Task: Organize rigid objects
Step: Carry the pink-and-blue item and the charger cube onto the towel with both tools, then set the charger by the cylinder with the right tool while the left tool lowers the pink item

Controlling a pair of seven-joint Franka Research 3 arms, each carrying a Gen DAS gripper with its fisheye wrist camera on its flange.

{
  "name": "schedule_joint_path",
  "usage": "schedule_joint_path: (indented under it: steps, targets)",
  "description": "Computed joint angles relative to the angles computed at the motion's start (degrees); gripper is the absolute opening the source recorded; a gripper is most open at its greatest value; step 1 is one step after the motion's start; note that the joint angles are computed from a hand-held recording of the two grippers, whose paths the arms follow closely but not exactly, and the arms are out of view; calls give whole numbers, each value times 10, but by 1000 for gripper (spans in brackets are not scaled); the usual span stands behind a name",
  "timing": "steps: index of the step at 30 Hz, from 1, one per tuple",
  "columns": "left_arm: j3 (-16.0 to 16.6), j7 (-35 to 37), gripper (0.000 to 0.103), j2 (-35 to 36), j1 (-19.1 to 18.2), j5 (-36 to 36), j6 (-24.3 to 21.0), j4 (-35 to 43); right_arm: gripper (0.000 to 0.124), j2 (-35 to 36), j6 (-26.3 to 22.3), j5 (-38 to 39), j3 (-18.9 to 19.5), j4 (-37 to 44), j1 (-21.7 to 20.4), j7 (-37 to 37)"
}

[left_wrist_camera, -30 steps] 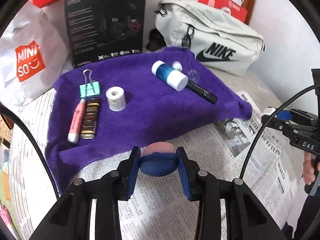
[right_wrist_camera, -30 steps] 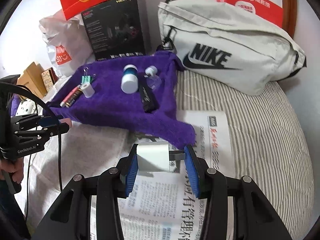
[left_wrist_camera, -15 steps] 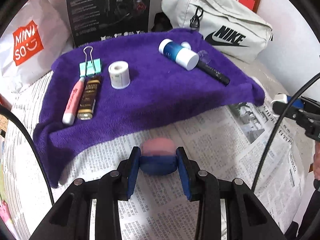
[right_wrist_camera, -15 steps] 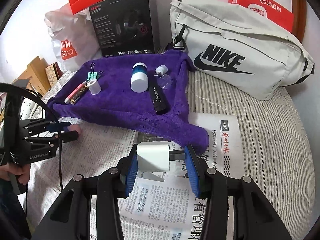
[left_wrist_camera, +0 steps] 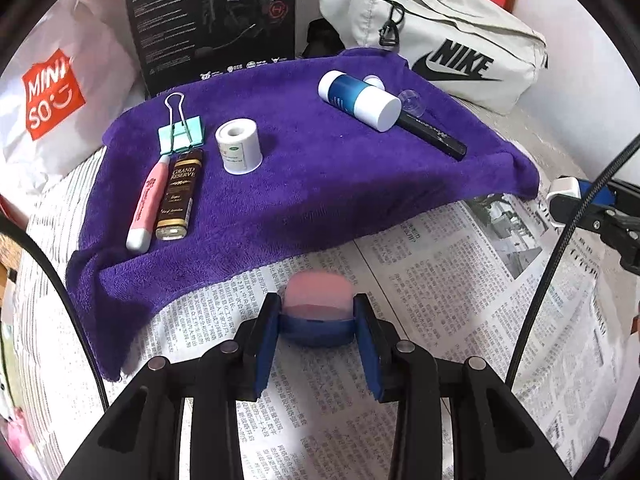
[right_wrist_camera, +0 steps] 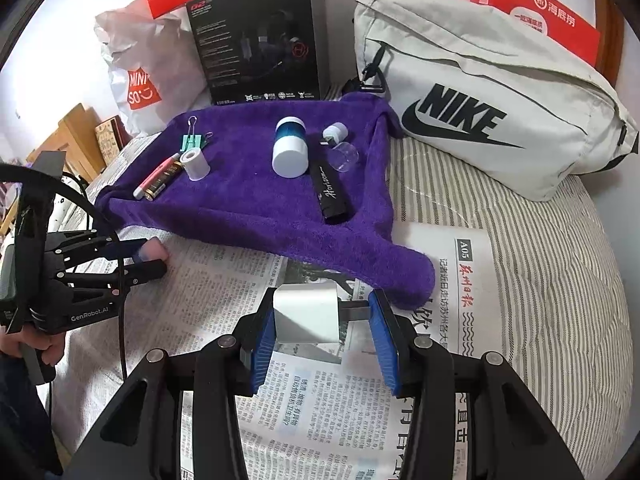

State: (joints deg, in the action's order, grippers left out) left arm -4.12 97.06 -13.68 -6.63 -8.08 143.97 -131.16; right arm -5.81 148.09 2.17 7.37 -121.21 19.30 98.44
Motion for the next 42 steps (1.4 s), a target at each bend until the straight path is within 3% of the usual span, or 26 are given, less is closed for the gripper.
schedule_joint_path:
  steps: [10, 19, 24, 42]
  targets:
    - [26, 30, 35, -34, 0, -44, 12, -3, 44, 28, 4, 39, -5, 42, 7, -38]
    - [31, 37, 35, -16, 14, -46, 4, 30, 44, 64, -7, 42, -7, 97, 15, -52]
    - [42, 75, 35, 3, 12, -92, 6, 51, 44, 85, -16, 32, -10, 124, 18, -49]
    - [12, 86, 35, 92, 61, -103, -25, 126, 44, 202, -80, 30, -23, 251, 31, -56]
